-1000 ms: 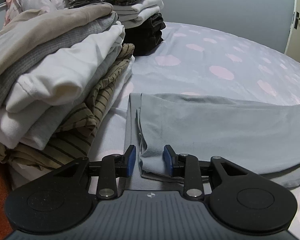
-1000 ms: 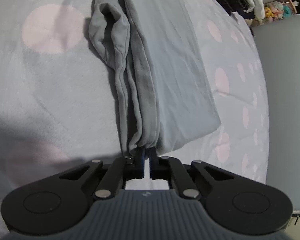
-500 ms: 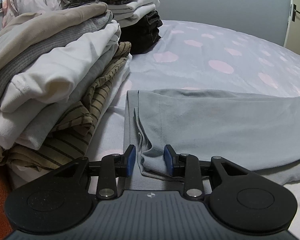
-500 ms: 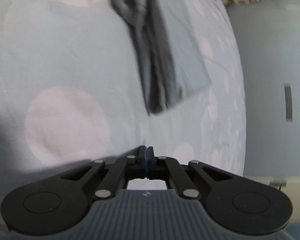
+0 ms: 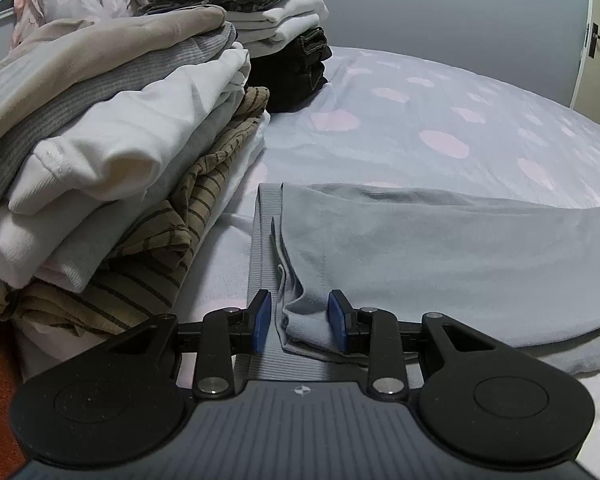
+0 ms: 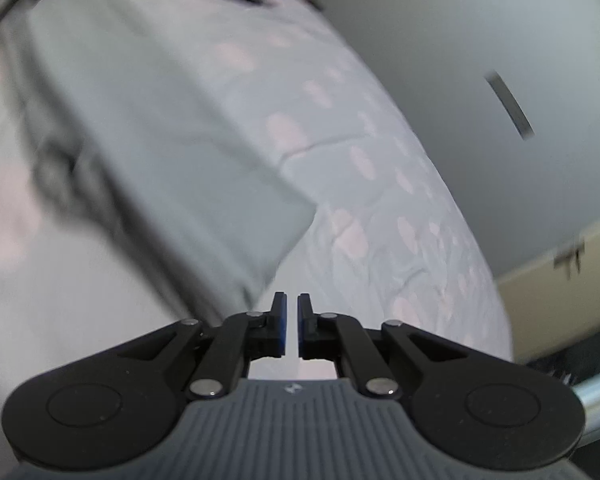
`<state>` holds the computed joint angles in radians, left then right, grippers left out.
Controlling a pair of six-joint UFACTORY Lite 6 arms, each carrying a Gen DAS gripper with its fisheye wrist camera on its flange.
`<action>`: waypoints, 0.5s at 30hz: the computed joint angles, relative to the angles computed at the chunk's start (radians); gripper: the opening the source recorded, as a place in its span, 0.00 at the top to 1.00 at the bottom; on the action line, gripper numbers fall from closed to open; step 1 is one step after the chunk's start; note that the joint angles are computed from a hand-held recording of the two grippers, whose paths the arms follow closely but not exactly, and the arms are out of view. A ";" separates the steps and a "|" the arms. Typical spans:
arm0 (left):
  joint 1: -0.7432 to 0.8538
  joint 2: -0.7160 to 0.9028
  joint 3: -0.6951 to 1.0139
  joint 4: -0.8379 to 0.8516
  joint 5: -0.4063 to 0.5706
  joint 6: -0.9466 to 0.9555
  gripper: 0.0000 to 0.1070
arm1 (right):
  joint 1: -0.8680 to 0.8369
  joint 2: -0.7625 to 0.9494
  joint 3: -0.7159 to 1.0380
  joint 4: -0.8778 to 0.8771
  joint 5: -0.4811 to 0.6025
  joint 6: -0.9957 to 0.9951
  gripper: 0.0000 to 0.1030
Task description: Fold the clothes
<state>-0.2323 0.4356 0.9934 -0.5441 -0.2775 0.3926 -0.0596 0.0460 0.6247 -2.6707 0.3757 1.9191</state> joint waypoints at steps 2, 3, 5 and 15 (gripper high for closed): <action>0.003 0.001 0.002 0.010 0.005 -0.005 0.65 | 0.044 0.084 0.086 0.136 -0.005 0.043 0.96; 0.003 0.002 0.004 0.007 0.007 0.001 0.65 | 0.048 0.123 0.132 0.190 -0.038 0.063 0.96; 0.006 0.003 0.007 0.022 0.011 -0.012 0.65 | 0.039 0.199 0.223 0.311 -0.119 0.085 0.96; -0.002 0.013 0.021 -0.043 0.013 0.054 0.65 | -0.068 0.079 0.006 -0.180 -0.152 0.725 0.95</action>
<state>-0.2340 0.4486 1.0148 -0.5869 -0.2648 0.4466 -0.1271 0.1253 0.6311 -2.8507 0.2242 2.6445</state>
